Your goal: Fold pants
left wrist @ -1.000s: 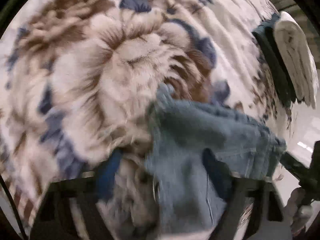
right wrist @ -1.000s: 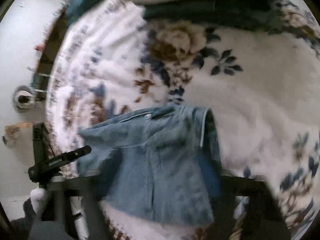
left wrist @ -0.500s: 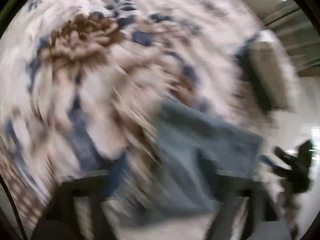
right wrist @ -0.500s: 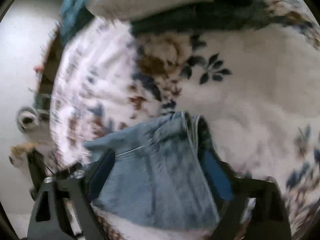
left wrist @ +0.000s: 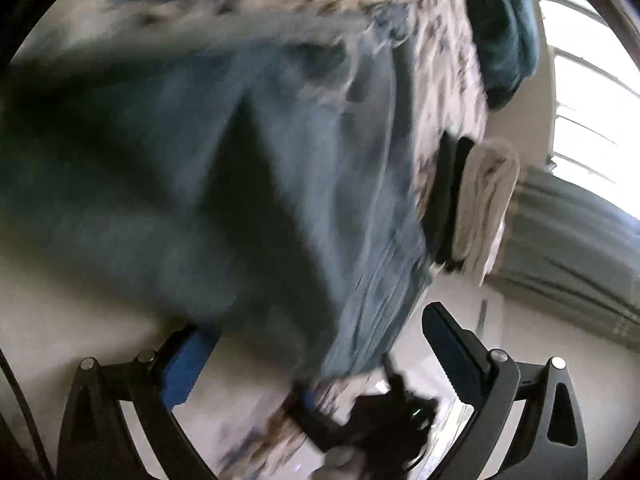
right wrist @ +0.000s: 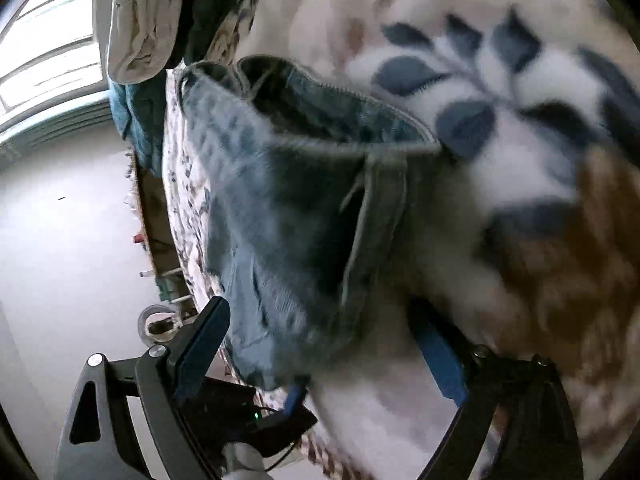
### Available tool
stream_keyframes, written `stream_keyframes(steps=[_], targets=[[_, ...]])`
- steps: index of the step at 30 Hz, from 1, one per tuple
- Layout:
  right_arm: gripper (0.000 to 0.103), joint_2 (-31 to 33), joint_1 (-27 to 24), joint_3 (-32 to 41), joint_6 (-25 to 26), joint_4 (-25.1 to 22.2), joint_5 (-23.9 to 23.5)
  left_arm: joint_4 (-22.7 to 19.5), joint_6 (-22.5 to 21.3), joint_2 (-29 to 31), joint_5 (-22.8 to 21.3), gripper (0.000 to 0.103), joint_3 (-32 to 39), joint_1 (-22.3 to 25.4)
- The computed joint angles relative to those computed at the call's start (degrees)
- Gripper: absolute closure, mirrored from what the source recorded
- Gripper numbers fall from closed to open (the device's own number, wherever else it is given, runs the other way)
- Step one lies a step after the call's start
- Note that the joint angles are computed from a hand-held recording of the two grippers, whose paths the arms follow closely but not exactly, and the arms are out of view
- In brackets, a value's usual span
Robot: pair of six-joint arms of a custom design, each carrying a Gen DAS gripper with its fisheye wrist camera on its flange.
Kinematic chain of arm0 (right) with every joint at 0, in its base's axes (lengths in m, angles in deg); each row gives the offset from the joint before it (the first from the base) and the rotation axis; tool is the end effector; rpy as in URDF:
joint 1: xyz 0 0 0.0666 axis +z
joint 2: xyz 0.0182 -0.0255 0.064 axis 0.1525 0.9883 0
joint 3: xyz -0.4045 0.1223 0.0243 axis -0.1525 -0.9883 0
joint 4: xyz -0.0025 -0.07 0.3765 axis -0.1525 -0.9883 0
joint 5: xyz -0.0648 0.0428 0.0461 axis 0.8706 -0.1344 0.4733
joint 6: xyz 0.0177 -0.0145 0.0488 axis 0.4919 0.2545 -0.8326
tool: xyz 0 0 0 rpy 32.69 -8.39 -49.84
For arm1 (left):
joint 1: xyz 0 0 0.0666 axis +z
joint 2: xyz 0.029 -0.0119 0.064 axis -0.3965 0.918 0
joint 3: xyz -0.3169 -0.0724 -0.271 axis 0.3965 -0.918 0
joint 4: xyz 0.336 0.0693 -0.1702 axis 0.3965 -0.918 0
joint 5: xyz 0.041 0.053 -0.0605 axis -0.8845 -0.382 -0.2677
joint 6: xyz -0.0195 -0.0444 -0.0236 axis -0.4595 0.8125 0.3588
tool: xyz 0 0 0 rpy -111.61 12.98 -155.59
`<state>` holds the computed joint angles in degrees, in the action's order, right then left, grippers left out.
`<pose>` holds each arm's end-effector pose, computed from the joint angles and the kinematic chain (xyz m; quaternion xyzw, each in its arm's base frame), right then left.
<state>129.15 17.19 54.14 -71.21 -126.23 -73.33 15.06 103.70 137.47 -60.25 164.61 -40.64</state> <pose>0.6706 0.1281 0.4351 -0.1218 -0.8803 -0.4496 0.0897 0.5170 -0.1664 0.4896 -0.5896 0.6456 -0.4530 0.1740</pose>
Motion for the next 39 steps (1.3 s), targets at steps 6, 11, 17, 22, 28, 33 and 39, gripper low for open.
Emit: stream_keyframes(steps=[6, 11, 17, 22, 28, 33, 39], targets=[[0.017, -4.1, -0.1, -11.7, -14.2, 19.9, -5.1, -2.0, -1.1, 5.2, 1.5, 0.002, 4.0, 2.6], [0.03, -6.1, 0.1, -15.2, -20.5, 29.9, -7.3, -2.3, -0.1, 3.9, 0.1, 0.002, 4.5, 1.4], [0.034, 2.9, 2.2, 1.8, -3.1, 4.7, -1.8, -2.6, 1.1, 6.1, 1.7, 0.002, 6.4, -0.4], [0.067, 1.6, 1.6, 1.3, -8.7, 6.0, -4.5, -0.7, 2.4, 6.9, -0.3, 0.002, 7.1, -0.2], [0.072, -3.1, 1.5, -4.6, -14.7, 13.2, -8.8, -1.6, 7.5, 7.7, -3.8, 0.005, 7.3, 1.3], [0.072, -3.3, 1.0, -4.7, -15.5, 13.4, -8.9, -10.2, 1.7, 7.5, -6.0, 0.05, 10.3, 4.3], [0.051, -3.4, 1.3, -7.6, -11.8, 11.0, -0.9, -20.7, -13.3, 13.9, -1.2, 0.076, 22.2, 7.1]])
